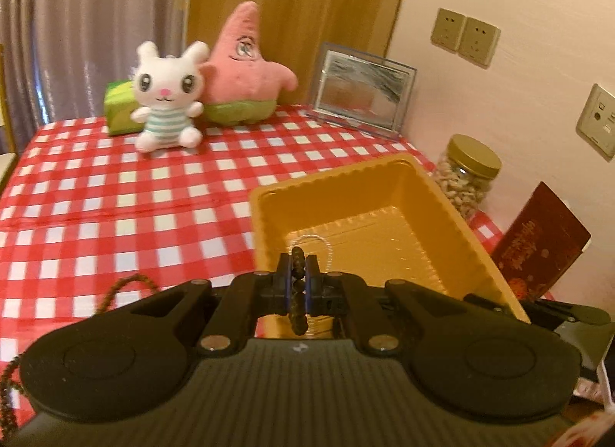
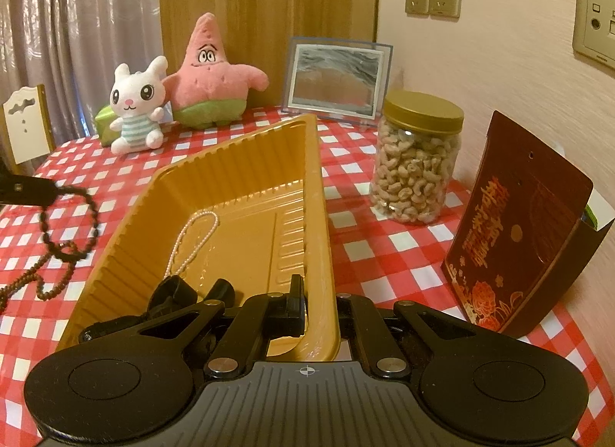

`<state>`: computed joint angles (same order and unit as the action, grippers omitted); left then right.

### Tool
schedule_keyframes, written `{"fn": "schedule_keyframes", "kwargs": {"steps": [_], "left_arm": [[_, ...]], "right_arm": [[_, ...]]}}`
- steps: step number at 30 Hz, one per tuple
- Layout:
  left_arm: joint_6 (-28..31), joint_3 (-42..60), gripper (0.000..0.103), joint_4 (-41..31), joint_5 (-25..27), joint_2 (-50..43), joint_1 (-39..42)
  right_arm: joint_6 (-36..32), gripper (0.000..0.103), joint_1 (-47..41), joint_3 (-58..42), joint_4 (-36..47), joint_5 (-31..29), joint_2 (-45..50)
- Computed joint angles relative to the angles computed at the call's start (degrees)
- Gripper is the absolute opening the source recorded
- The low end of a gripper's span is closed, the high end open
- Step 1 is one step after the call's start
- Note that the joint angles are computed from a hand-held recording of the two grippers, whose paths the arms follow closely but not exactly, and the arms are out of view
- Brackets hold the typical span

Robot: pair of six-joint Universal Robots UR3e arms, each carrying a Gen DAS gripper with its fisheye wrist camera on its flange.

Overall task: Organize jewelry
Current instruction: 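Carry the bead strand into the orange tray and open the left gripper, then grasp the next wooden bead strand on the table with the left gripper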

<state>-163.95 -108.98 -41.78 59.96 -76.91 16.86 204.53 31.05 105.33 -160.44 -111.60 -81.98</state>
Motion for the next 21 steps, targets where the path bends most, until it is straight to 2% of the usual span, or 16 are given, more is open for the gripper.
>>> {"fn": "schedule_keyframes", "kwargs": {"steps": [9,13,14,17,21], "left_arm": [[-3.1,2.4,0.005,2.8,4.9,-6.2,-7.3],[-3.3,2.8,0.006,3.4,5.5,-7.7,-8.8],[-3.6,2.8,0.008,3.4,5.4,-7.6,-8.8],[-4.0,2.1,0.022,3.4,4.6,-6.4,-8.1],[-2.8,1.2,0.022,2.0,3.5,-4.1,-6.1]], "right_arm": [[0.2,0.004,-0.2,-0.1,0.5,0.4,-0.2],[0.2,0.004,-0.3,-0.1,0.5,0.5,-0.3],[0.1,0.004,-0.3,0.0,0.4,0.6,-0.3],[0.1,0.004,-0.3,0.0,0.4,0.6,-0.3],[0.3,0.004,-0.2,0.1,0.4,0.7,-0.3]]}}
